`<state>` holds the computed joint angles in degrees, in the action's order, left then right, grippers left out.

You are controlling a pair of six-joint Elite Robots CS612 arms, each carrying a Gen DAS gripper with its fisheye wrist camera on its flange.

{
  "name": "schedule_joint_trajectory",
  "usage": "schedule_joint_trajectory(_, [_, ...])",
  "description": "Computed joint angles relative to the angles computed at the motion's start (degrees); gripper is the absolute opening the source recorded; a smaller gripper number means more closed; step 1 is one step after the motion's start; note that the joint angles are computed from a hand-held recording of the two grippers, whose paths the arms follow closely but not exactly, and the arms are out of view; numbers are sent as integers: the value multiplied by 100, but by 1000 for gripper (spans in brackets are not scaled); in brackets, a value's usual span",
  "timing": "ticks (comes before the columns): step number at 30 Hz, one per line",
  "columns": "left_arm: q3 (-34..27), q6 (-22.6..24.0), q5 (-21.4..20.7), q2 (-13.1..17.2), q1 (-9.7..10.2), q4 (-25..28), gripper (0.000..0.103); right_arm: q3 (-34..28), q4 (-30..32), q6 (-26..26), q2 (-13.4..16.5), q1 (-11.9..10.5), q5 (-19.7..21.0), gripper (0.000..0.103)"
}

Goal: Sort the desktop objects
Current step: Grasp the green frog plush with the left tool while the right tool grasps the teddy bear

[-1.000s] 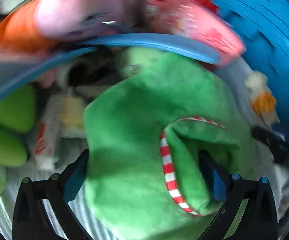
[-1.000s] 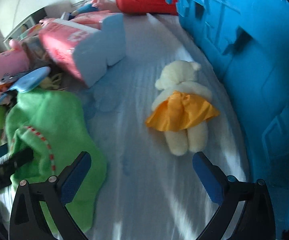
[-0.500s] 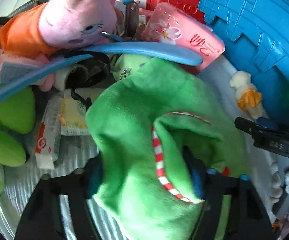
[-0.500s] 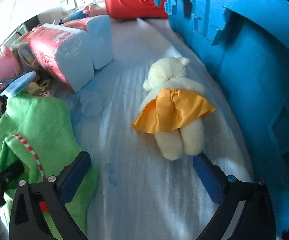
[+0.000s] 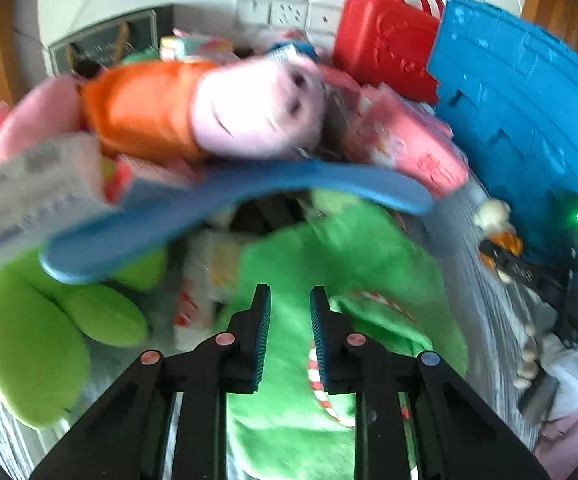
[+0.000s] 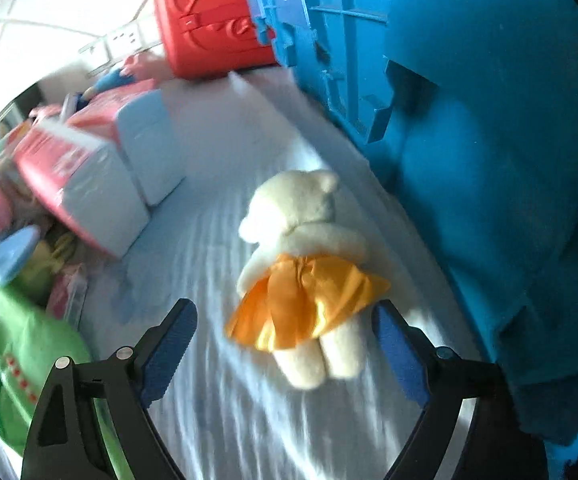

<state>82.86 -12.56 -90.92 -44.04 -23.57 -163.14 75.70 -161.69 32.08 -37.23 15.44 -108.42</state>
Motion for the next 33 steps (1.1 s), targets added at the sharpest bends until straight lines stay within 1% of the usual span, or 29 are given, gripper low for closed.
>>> schedule_joint_trajectory(1, [-21, -18, -62, 18, -6, 86, 21, -50, 46, -45, 35, 1, 30, 73])
schedule_joint_trajectory(2, [-54, -49, -150, 42, -8, 207, 22, -129, 212, -74, 72, 2, 113, 71])
schedule_joint_trajectory(3, [33, -58, -197, 14, -23, 193, 22, -186, 138, -241, 120, 42, -12, 61])
schedule_joint_trajectory(4, [6, -45, -214, 33, -37, 242, 22, -207, 114, -350, 134, 60, 2, 51])
schedule_joint_trajectory(5, [6, -14, -222, 31, -44, 279, 22, -212, 109, -442, 135, 70, 54, 45])
schedule_joint_trajectory(6, [57, 33, -259, -1, -38, 311, 22, -189, 82, -525, 120, 80, 137, 36])
schedule_joint_trajectory(7, [69, 56, -296, -10, -31, 330, 22, -159, 59, -549, 101, 83, 224, 36])
schedule_joint_trajectory(8, [35, 80, -351, 11, -19, 355, 27, -78, -9, -591, 58, 90, 381, 35])
schedule_joint_trajectory(9, [56, 110, -429, 4, -2, 388, 39, -9, -62, -635, 23, 99, 492, 35])
schedule_joint_trajectory(10, [46, 138, -517, 10, 14, 463, 48, 57, -102, -679, -11, 112, 578, 35])
schedule_joint_trajectory(11, [26, 176, -670, 14, 41, 596, 62, 122, -122, -715, -45, 134, 621, 35])
schedule_joint_trajectory(12, [48, 152, -849, 11, 58, 628, 67, 216, -170, -769, -91, 160, 680, 35])
schedule_joint_trajectory(13, [61, 143, -896, 10, 66, 594, 69, 298, -200, -812, -142, 180, 713, 35])
schedule_joint_trajectory(14, [79, 144, -764, 0, 41, 599, 72, 371, -235, -845, -176, 204, 724, 35])
schedule_joint_trajectory(15, [70, 151, -392, -4, -1, 714, 72, 387, -273, -874, -171, 208, 734, 35])
schedule_joint_trajectory(16, [61, 108, -229, 9, -12, 746, 73, 411, -295, -903, -178, 223, 712, 35])
schedule_joint_trajectory(17, [63, 4, -306, 28, 22, 666, 75, 380, -264, -911, -162, 244, 676, 35])
schedule_joint_trajectory(18, [81, -216, -335, 36, 65, 590, 75, 371, -248, -917, -156, 250, 675, 35])
schedule_joint_trajectory(20, [126, -316, -382, 50, 108, 426, 75, 413, -232, -945, -207, 227, 707, 35])
schedule_joint_trajectory(22, [175, -306, -540, 78, 146, 212, 77, 410, -245, -1032, -205, 251, 650, 37])
schedule_joint_trajectory(24, [202, -153, -617, 99, 150, 95, 86, 310, -178, -1104, -176, 257, 642, 40])
schedule_joint_trajectory(25, [206, -104, -649, 103, 152, 77, 88, 235, -165, -1106, -136, 248, 673, 44])
schedule_joint_trajectory(26, [213, -29, -717, 114, 158, 47, 93, 212, -180, -1105, -121, 245, 712, 46])
schedule_joint_trajectory(27, [240, 140, -710, 112, 143, 12, 97, 188, -181, -1111, -105, 247, 709, 48])
schedule_joint_trajectory(29, [225, 173, -700, 101, 134, 123, 97, 162, -173, -1146, -91, 258, 688, 51])
schedule_joint_trajectory(30, [238, 106, -655, 51, 139, 266, 94, 153, -167, -1152, -87, 256, 717, 54])
schedule_joint_trajectory(31, [264, 47, -584, 21, 141, 289, 91, 146, -159, -1124, -86, 253, 728, 55])
schedule_joint_trajectory(33, [356, -143, -441, -50, 148, 271, 79, 139, -122, -1102, -91, 253, 696, 55])
